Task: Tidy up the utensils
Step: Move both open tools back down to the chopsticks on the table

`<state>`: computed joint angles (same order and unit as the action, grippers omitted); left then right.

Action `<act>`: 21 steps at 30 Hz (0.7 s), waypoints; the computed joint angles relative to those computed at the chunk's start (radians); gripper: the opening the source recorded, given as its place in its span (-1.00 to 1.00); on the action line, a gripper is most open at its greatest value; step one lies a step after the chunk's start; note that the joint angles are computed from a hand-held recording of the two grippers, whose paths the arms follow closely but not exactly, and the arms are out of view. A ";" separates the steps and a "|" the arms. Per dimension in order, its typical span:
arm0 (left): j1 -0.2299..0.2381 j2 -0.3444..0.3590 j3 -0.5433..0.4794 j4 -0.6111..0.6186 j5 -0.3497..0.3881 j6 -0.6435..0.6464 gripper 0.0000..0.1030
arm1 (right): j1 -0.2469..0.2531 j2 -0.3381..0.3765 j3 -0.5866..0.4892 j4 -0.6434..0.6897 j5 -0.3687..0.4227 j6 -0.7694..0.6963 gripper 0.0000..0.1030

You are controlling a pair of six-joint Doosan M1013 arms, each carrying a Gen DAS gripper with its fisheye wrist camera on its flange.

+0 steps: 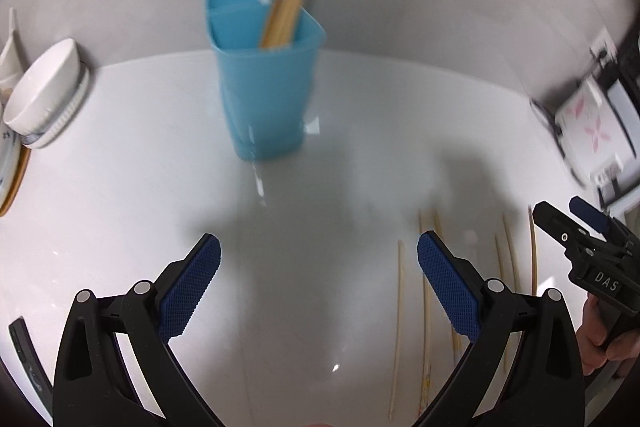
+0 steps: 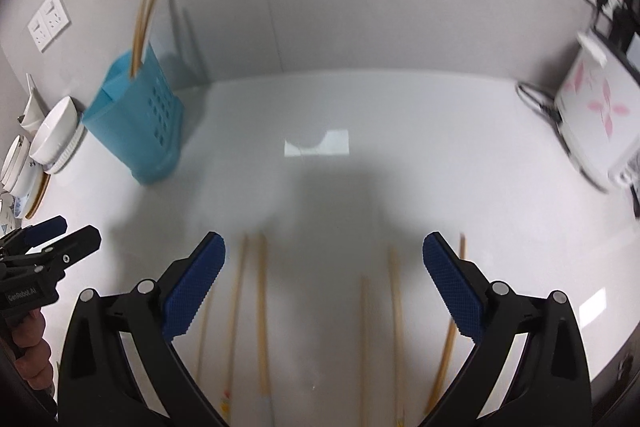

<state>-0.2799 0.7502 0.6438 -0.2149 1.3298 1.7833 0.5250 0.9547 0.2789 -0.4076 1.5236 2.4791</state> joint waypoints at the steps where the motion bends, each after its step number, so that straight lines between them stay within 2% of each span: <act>1: -0.004 -0.006 0.016 0.002 0.002 0.006 0.88 | -0.003 -0.030 0.063 0.024 -0.019 0.015 0.85; 6: -0.020 -0.037 0.097 0.002 0.001 0.037 0.88 | -0.012 -0.113 0.237 0.113 -0.083 0.072 0.84; 13: -0.042 -0.050 0.157 0.024 0.027 0.042 0.86 | -0.007 -0.133 0.287 0.151 -0.045 0.049 0.61; 16: -0.049 -0.051 0.169 0.032 0.037 0.035 0.86 | -0.005 -0.129 0.289 0.169 -0.006 0.037 0.44; 21: -0.053 -0.047 0.178 0.053 0.050 0.023 0.83 | -0.007 -0.131 0.299 0.208 0.005 0.025 0.20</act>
<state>-0.3330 0.7032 0.8216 -0.1616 1.3802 1.8059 0.5184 0.8238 0.5782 -0.1996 1.5290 2.5046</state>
